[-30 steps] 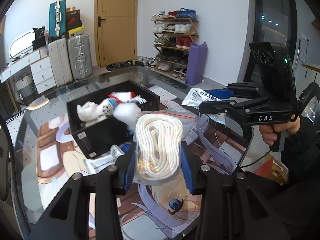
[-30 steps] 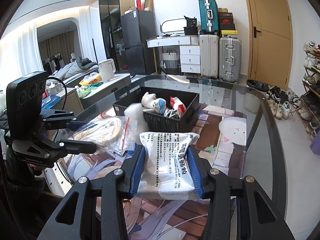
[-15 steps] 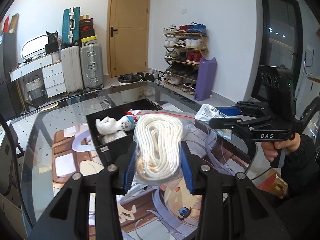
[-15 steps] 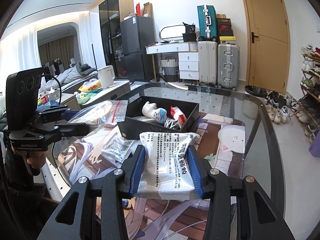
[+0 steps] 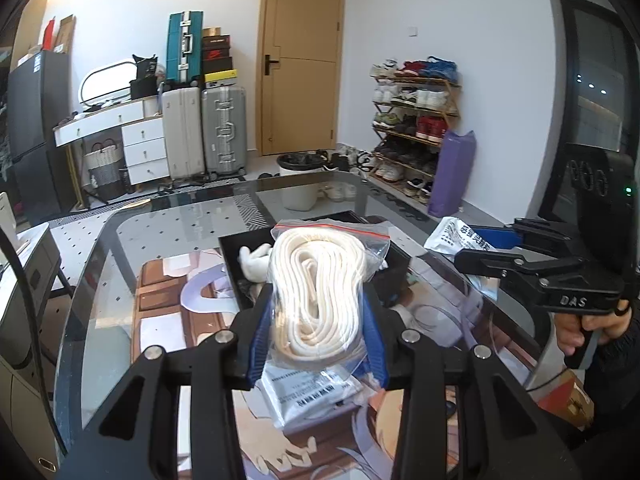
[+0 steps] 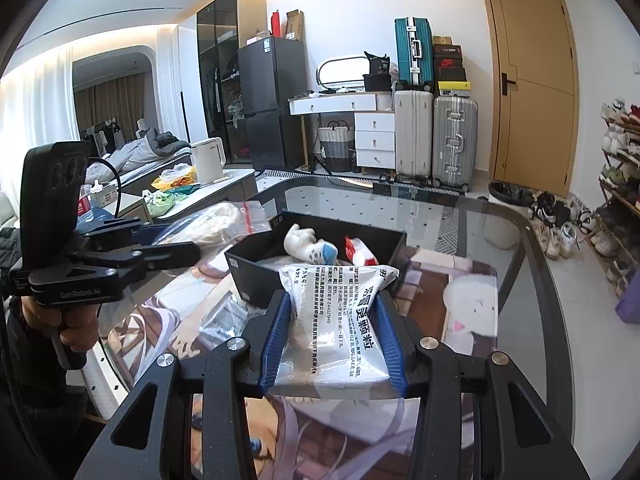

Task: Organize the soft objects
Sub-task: 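Carry the rope bag and white bag over the black box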

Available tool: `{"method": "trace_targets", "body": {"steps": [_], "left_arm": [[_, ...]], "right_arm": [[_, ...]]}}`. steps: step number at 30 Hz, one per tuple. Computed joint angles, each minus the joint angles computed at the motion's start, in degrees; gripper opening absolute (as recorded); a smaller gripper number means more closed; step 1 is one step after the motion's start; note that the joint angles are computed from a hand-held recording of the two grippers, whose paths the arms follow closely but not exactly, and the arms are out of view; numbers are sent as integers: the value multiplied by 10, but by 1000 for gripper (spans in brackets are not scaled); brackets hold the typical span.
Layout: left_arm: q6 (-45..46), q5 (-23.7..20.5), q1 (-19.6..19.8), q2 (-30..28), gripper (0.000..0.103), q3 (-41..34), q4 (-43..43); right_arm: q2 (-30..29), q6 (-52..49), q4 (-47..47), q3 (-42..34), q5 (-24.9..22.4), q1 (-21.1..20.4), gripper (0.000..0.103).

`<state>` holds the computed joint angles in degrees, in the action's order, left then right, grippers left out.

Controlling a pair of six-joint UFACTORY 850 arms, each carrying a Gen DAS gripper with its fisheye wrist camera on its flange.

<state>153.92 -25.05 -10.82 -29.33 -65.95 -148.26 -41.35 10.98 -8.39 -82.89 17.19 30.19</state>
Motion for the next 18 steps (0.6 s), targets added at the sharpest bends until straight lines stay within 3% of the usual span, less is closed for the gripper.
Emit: {"method": "trace_targets", "body": {"steps": [18], "left_arm": [[-28, 29, 8, -63, 40, -82, -11]], "right_arm": [[-66, 68, -45, -123, -48, -11, 43]]}}
